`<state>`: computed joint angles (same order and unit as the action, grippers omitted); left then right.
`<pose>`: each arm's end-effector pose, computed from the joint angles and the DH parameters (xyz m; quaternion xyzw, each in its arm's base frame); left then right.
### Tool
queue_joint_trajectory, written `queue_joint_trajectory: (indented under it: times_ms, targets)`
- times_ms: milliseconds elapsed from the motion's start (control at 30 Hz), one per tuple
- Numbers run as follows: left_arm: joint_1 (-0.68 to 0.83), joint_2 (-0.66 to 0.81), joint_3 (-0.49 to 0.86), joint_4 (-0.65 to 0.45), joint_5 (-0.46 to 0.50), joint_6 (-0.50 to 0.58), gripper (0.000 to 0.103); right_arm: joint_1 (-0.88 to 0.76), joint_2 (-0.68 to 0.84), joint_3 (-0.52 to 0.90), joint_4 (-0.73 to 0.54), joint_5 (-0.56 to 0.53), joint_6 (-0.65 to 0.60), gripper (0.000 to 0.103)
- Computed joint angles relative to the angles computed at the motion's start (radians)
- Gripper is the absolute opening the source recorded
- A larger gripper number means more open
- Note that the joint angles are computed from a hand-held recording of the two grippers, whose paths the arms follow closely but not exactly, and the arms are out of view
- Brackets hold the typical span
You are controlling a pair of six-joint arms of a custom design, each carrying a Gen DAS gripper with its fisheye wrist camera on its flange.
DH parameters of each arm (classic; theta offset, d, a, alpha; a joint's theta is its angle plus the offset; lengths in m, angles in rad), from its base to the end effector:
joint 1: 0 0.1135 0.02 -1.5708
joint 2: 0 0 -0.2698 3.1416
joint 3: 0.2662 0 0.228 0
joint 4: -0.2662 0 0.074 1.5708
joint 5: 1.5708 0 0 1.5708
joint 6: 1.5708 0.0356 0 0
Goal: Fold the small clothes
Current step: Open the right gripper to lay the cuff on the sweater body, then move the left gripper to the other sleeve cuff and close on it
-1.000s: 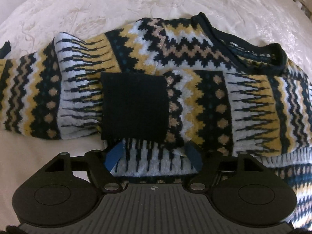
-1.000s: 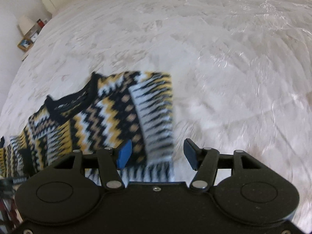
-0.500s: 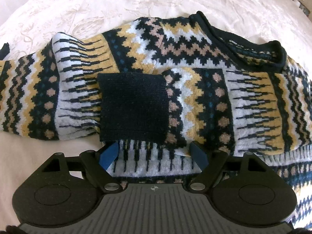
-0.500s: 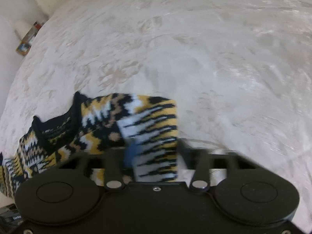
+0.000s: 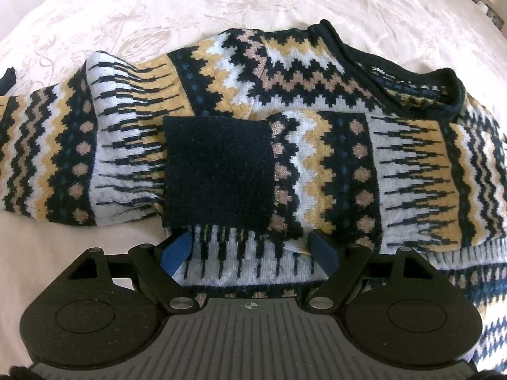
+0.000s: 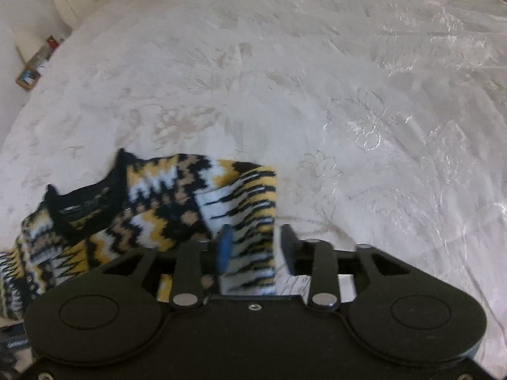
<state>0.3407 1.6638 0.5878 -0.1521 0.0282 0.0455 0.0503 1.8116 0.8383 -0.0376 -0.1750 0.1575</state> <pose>0.2257 0.0790 0.1138 -0.1425 0.9749 0.0191 0.1700 0.3149 0.0221 0.1350 0.0272 0.9573 0.1121 0.2651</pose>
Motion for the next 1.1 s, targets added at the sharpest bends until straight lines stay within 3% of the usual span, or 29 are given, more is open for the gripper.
queue_joint_trajectory:
  times_ms: [167, 233, 300, 500, 667, 867, 1100]
  targets:
    - [-0.006, -0.012, -0.039, 0.043, -0.003, -0.008, 0.084, -0.012, -0.02, -0.091, -0.023, 0.068, -0.038, 0.063]
    - [0.015, -0.026, -0.052, 0.047, 0.028, 0.018, 0.086, -0.042, -0.044, -0.138, 0.006, 0.052, 0.0, 0.073]
    - [0.053, -0.039, -0.059, 0.036, 0.08, 0.062, 0.089, -0.049, -0.09, -0.169, -0.002, 0.048, 0.019, 0.076]
    - [0.165, -0.205, -0.118, -0.063, 0.159, 0.167, 0.089, 0.015, -0.299, -0.283, -0.033, 0.02, 0.024, 0.089]
    - [0.4, -0.368, -0.143, -0.198, 0.21, 0.325, 0.089, 0.188, -0.454, -0.359, -0.081, 0.043, 0.058, 0.093]
    - [0.724, -0.297, 0.01, -0.282, 0.254, 0.585, 0.089, 0.443, -0.566, -0.395, -0.147, 0.098, 0.193, 0.094]
    - [0.849, -0.09, 0.28, -0.261, 0.252, 0.665, 0.089, 0.685, -0.529, -0.378, -0.107, 0.194, 0.414, 0.095]
